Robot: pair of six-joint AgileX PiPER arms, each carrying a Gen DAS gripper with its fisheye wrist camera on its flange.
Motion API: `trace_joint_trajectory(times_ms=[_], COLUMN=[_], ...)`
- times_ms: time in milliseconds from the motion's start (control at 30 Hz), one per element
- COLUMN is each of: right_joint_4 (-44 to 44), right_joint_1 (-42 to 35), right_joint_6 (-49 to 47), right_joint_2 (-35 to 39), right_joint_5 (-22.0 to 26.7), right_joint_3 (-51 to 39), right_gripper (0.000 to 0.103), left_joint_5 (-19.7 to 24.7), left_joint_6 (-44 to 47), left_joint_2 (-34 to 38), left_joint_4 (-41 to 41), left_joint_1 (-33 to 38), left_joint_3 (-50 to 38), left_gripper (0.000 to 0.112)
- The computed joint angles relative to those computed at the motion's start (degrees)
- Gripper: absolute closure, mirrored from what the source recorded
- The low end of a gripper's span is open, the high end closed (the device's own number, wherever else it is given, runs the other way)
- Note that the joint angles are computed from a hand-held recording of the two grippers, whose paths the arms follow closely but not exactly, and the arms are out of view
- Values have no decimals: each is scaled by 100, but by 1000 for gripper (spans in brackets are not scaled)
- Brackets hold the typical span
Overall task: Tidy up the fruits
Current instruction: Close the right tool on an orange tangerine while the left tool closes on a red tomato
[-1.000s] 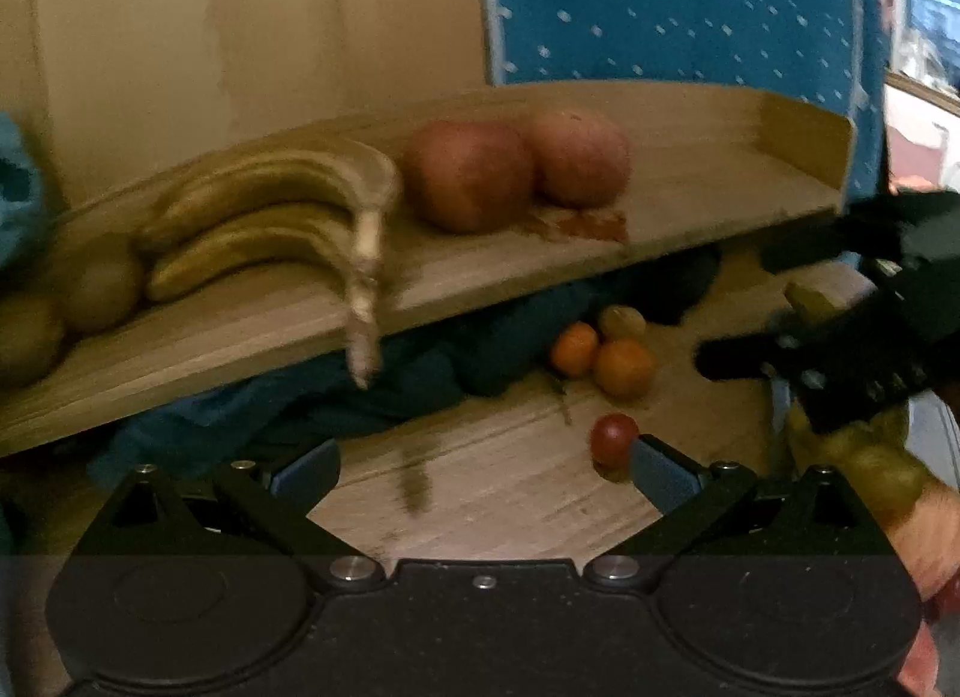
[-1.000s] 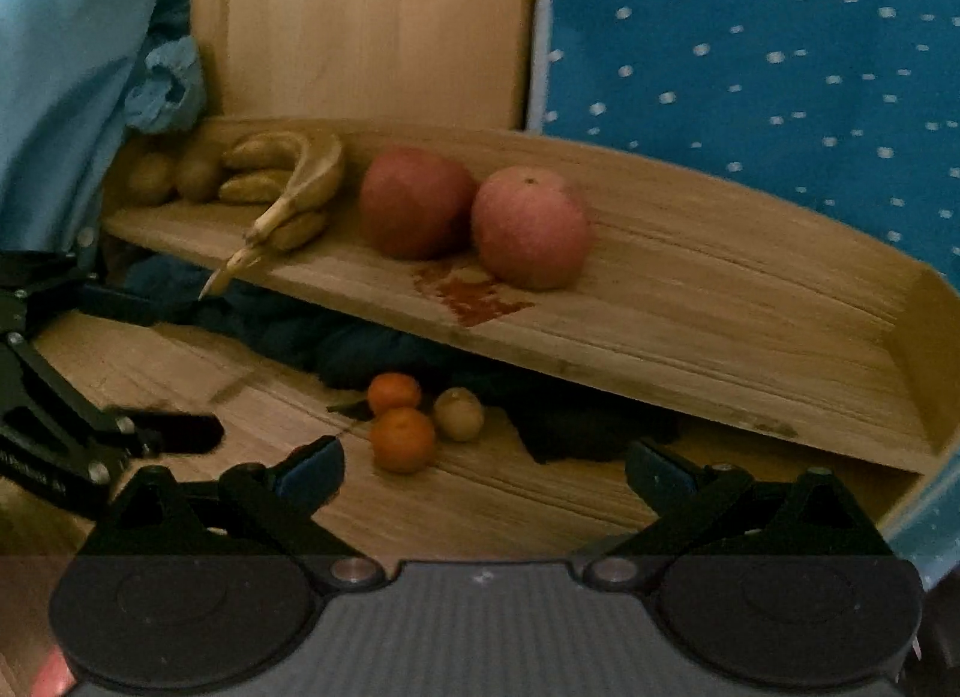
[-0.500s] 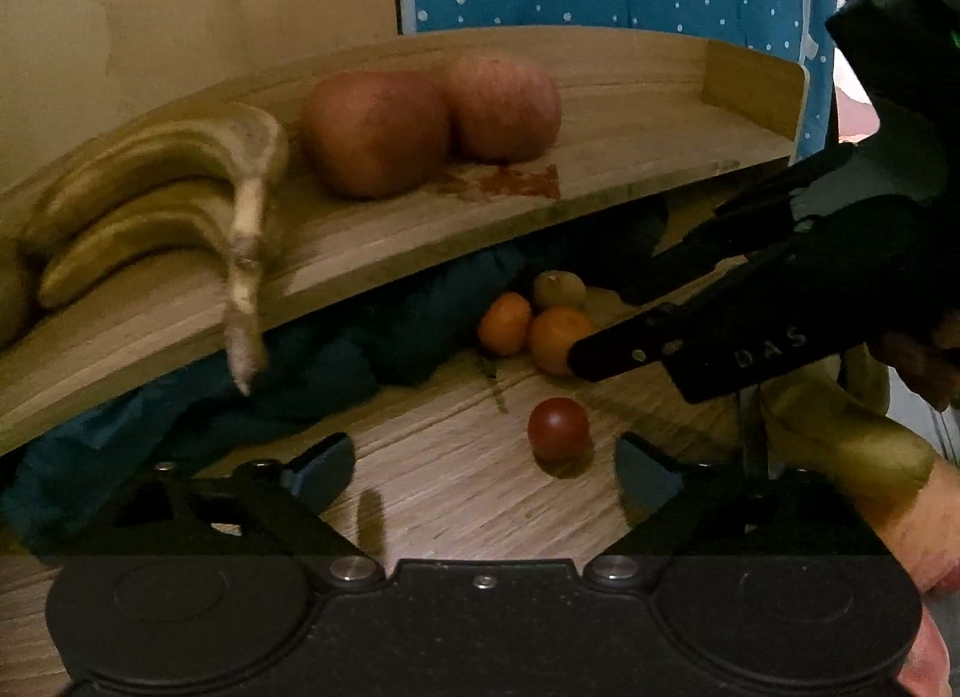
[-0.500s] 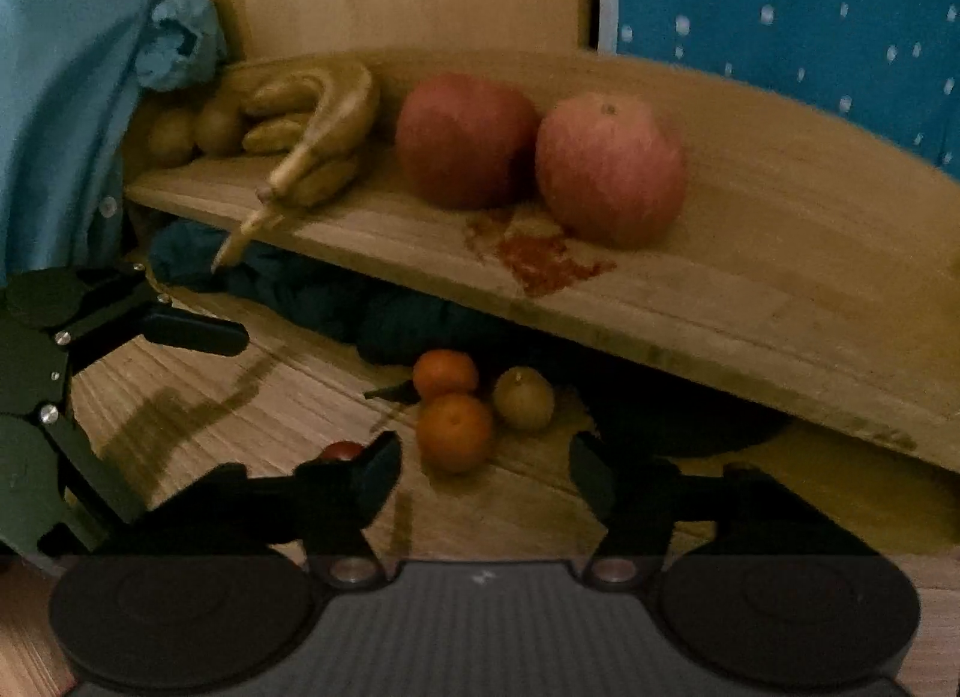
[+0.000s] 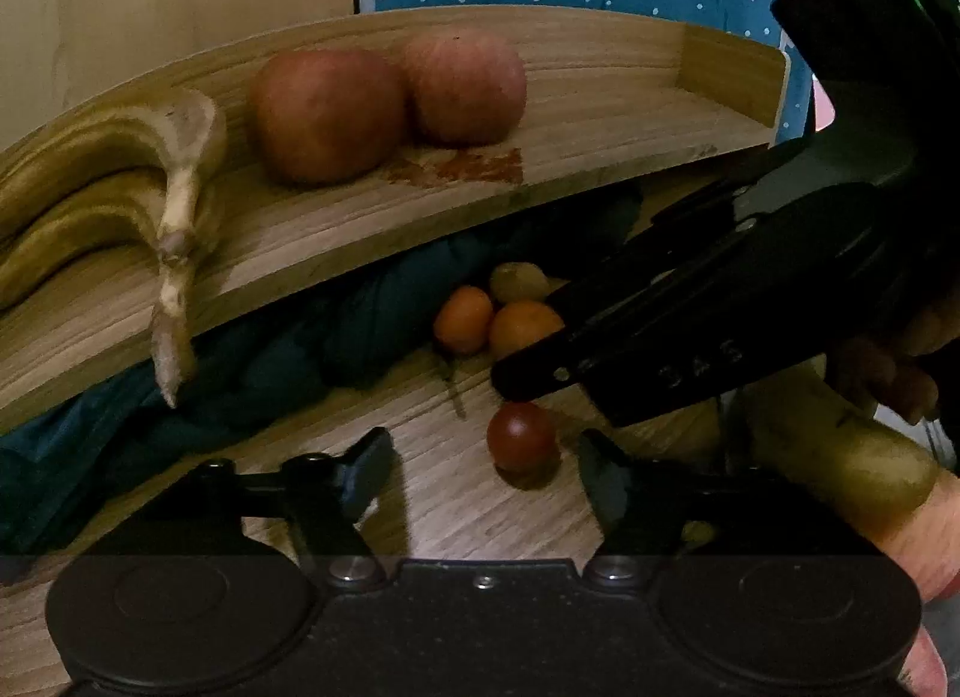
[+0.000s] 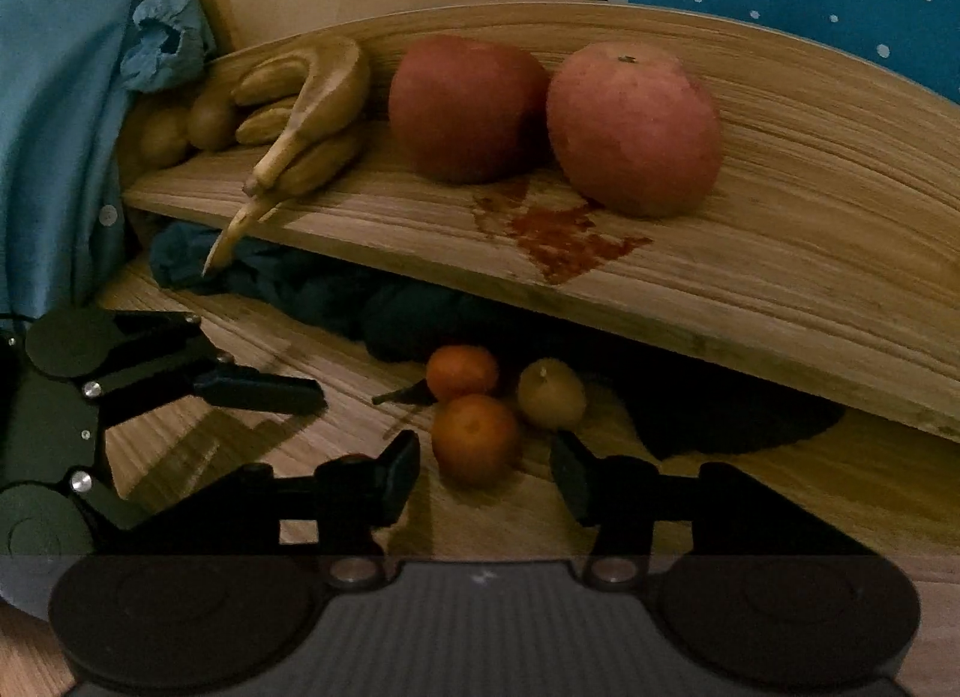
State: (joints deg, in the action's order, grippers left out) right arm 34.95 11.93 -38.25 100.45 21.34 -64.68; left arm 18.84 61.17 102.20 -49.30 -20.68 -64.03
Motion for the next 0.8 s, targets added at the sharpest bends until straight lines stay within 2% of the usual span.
trace_joint_trajectory(times_ms=[67,233,300,800], right_joint_4=[39,-28,-16,136], right_joint_1=[20,114,108,133], right_joint_6=[-29,107,69,-218], right_joint_2=[14,54,41,-69], right_joint_5=[-30,-175,-175,-308], right_joint_3=[3,14,32,215], right_gripper=[51,65,67,68], left_joint_5=[33,76,121,-7], left_joint_6=[148,413,503,377], left_joint_2=[15,20,14,-20], left_joint_4=[-150,-441,-540,-571], left_joint_1=[11,31,61,55], left_joint_3=[-15,-10,0,71], left_gripper=[57,75,87,88])
